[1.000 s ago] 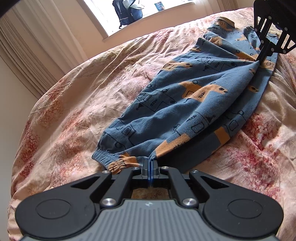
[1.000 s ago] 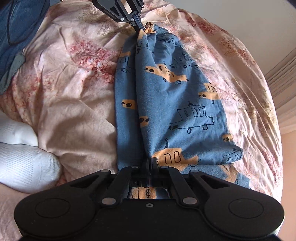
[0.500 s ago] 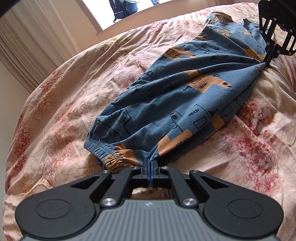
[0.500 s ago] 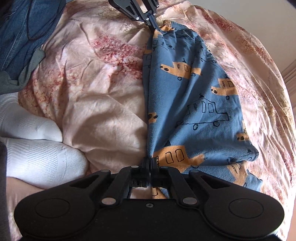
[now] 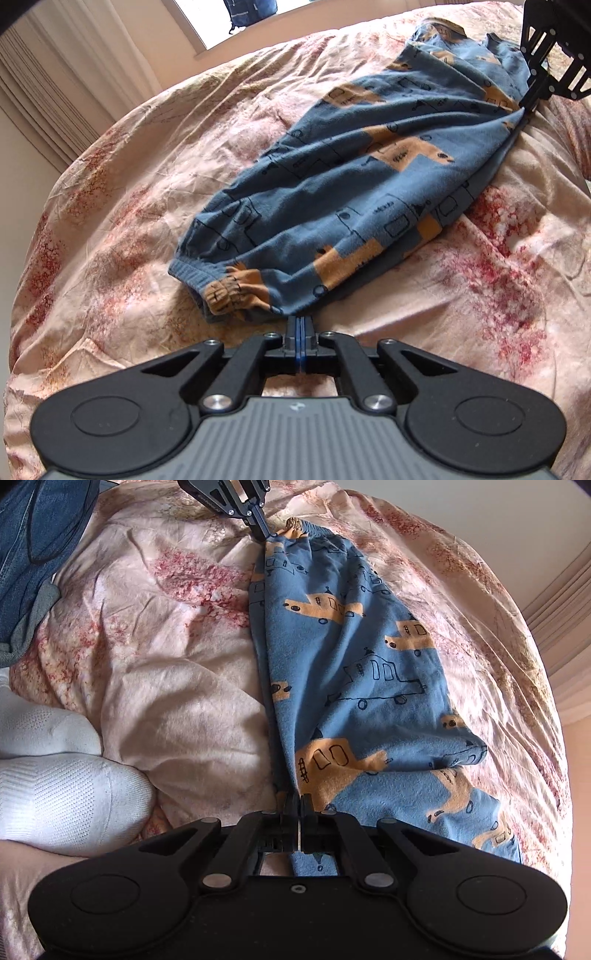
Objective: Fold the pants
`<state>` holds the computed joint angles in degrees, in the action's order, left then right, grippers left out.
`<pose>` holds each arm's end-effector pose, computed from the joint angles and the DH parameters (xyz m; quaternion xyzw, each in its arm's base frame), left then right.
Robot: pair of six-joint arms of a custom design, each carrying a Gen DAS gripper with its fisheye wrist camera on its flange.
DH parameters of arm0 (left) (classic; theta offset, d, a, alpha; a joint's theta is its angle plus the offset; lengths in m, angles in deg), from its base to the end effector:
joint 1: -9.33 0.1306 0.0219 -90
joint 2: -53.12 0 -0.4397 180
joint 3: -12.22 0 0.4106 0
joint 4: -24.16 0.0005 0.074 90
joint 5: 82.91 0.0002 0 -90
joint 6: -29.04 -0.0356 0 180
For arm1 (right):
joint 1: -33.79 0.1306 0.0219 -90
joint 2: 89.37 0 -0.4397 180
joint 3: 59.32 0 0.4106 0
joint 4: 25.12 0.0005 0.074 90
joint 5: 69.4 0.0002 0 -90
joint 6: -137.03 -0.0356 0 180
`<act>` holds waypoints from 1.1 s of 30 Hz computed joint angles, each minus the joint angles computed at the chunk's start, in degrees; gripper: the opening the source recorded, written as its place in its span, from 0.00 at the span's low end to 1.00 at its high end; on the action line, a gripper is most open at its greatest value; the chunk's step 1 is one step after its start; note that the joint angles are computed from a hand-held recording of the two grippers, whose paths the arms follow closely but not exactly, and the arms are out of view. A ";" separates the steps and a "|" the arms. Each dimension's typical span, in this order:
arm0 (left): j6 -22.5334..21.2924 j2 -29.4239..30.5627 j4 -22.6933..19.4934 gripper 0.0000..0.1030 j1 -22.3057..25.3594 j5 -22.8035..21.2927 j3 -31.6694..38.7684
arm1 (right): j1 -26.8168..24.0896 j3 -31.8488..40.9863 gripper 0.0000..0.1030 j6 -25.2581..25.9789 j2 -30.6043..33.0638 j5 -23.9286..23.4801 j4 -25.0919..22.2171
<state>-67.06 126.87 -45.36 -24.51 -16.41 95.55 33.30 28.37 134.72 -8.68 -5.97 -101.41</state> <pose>0.3041 -0.1874 0.5287 0.2733 0.9067 0.1301 0.2936 0.3957 0.0120 0.5155 -0.6901 0.6648 0.0406 0.2829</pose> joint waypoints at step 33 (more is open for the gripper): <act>5.90 33.28 13.07 0.38 -22.15 -12.18 26.74 | -19.17 17.83 0.66 -70.83 20.00 -8.99 11.65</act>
